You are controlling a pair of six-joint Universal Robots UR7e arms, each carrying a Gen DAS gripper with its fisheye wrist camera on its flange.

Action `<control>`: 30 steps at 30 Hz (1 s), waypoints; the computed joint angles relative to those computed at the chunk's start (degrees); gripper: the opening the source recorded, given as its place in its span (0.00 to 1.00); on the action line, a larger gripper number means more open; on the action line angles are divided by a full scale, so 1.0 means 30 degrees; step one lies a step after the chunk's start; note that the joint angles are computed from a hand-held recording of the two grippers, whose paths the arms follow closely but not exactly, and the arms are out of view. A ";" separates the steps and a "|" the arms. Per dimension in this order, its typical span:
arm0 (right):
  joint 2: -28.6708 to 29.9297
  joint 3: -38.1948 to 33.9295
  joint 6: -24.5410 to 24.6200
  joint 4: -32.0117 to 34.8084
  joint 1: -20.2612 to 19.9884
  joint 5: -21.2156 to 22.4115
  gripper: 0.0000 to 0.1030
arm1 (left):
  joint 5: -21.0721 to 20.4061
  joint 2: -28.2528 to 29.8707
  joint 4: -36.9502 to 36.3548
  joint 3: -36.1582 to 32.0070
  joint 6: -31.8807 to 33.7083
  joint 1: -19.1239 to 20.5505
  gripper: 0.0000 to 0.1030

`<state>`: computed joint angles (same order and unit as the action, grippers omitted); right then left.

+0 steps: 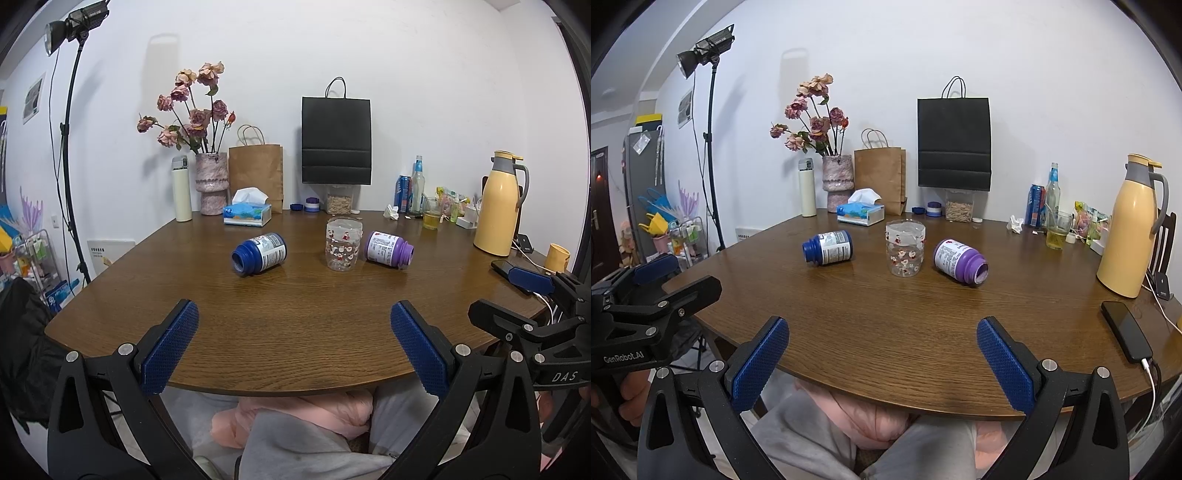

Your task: Flip cup upright

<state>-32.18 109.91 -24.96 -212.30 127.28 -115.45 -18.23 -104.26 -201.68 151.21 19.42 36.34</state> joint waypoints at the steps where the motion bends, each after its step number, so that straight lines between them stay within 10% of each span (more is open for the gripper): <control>1: -0.0009 0.0010 0.0008 0.0000 -0.0009 0.0006 1.00 | 0.0028 -0.0050 0.0130 0.0004 -0.0078 -0.0018 1.00; 30: 0.0018 -0.0293 0.0146 0.0559 -0.0212 0.0076 1.00 | -0.0403 0.0146 -0.0315 -0.0253 0.0489 0.0556 1.00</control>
<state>-32.12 109.03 -24.52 -210.63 126.65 -115.22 -19.44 -103.83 -202.62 150.45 20.89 38.00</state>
